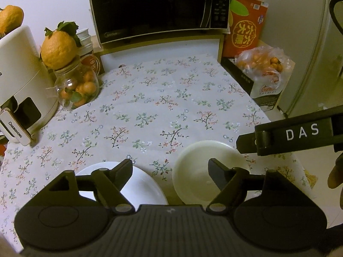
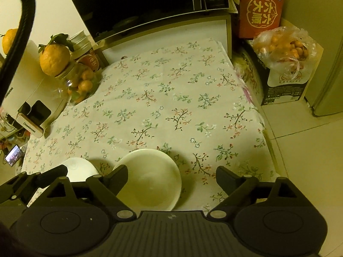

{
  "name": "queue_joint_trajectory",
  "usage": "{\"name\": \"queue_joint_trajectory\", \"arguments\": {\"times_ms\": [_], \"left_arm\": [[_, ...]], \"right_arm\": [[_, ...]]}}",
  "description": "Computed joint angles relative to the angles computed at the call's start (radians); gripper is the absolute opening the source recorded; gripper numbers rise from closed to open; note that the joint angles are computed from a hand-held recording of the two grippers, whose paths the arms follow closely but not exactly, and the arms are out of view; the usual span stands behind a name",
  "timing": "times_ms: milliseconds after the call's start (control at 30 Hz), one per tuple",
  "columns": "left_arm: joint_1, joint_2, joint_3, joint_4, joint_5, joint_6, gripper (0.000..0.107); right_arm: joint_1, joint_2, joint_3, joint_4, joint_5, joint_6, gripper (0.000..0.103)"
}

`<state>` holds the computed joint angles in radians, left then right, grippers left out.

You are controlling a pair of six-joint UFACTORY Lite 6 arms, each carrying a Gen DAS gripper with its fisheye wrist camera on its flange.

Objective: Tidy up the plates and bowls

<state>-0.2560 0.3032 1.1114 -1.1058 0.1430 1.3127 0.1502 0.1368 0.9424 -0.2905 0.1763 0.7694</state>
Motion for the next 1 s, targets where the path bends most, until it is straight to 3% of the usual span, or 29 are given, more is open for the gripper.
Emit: {"name": "queue_joint_trajectory", "arguments": {"times_ms": [200, 267, 400, 600, 667, 800, 900, 1000], "left_arm": [[0.006, 0.023, 0.016, -0.073, 0.015, 0.079, 0.078], [0.011, 0.043, 0.034, -0.101, 0.022, 0.113, 0.074], [0.030, 0.124, 0.122, 0.029, 0.077, -0.018, 0.059], [0.097, 0.286, 0.338, 0.203, 0.311, -0.196, 0.052], [0.100, 0.317, 0.373, 0.215, 0.337, -0.199, 0.051], [0.093, 0.357, 0.408, 0.233, 0.364, -0.184, 0.045], [0.089, 0.383, 0.431, 0.265, 0.385, -0.187, 0.041], [0.081, 0.416, 0.455, 0.311, 0.386, -0.208, 0.041]], "right_arm": [[-0.014, 0.022, 0.013, 0.114, -0.002, -0.082, 0.090], [-0.018, 0.035, 0.019, 0.120, 0.000, -0.079, 0.090], [-0.040, 0.086, 0.045, 0.307, 0.007, -0.239, 0.089], [-0.059, 0.164, 0.086, 0.508, 0.011, -0.388, 0.086], [-0.068, 0.182, 0.094, 0.613, 0.010, -0.471, 0.084], [-0.069, 0.214, 0.113, 0.615, 0.014, -0.446, 0.081], [-0.080, 0.237, 0.119, 0.720, 0.025, -0.535, 0.075], [-0.078, 0.259, 0.130, 0.681, 0.035, -0.495, 0.071]]}}
